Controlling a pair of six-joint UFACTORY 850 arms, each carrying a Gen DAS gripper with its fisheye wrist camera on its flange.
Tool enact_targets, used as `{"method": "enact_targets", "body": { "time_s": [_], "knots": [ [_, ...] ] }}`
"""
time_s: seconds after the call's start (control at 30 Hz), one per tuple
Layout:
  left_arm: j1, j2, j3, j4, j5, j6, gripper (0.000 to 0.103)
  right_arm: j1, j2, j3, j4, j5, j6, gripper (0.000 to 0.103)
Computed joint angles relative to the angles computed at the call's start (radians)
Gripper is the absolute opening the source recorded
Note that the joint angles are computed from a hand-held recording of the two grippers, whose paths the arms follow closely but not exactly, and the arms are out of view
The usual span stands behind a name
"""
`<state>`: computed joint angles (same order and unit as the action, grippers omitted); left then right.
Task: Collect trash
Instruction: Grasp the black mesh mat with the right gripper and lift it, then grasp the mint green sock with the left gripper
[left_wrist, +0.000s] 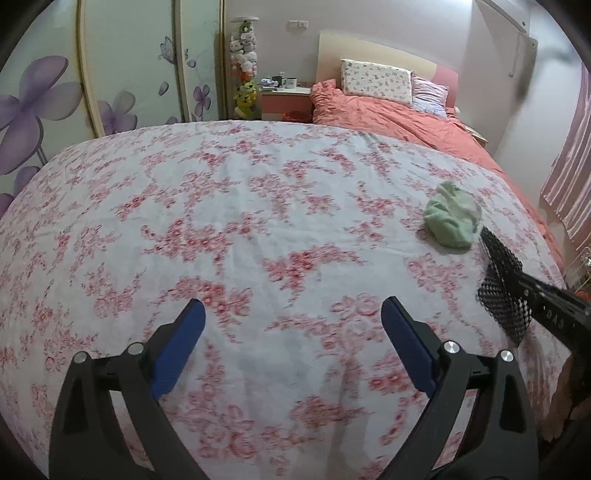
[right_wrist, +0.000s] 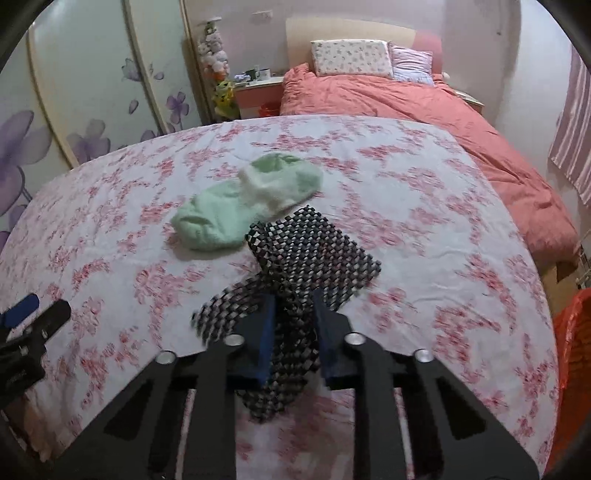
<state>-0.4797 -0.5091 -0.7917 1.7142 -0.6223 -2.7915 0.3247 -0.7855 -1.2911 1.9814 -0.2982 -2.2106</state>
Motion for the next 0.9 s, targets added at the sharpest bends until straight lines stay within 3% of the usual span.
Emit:
{"method": "enact_targets", "body": {
  "time_s": [0.07, 0.23, 0.33, 0.47, 0.6, 0.77, 0.9],
  "knots": [
    [0.001, -0.008, -0.022, 0.018, 0.009, -0.003, 0.095, -0.014, 0.003, 0.007, 0.073, 0.013, -0.062, 0.011],
    [0.01, -0.052, -0.116, 0.067, 0.031, 0.009, 0.096, -0.061, 0.007, 0.02, 0.445, 0.062, -0.337, 0.01],
    [0.019, -0.097, -0.202, 0.102, 0.048, 0.038, 0.098, -0.088, -0.004, 0.013, 0.418, 0.056, -0.29, 0.01],
    [0.039, -0.178, -0.342, 0.075, 0.081, 0.157, 0.099, -0.078, 0.001, 0.028, 0.544, 0.05, -0.435, 0.01],
    [0.064, -0.275, -0.496, -0.105, 0.111, 0.42, 0.099, -0.099, -0.008, 0.014, 0.359, 0.027, -0.24, 0.01],
    [0.079, -0.363, -0.618, -0.304, 0.122, 0.681, 0.099, -0.117, -0.009, 0.015, 0.25, 0.0, -0.127, 0.01],
    [0.089, -0.383, -0.644, -0.369, 0.144, 0.738, 0.099, -0.124, -0.011, 0.013, 0.197, -0.017, -0.068, 0.011]
  ]
}}
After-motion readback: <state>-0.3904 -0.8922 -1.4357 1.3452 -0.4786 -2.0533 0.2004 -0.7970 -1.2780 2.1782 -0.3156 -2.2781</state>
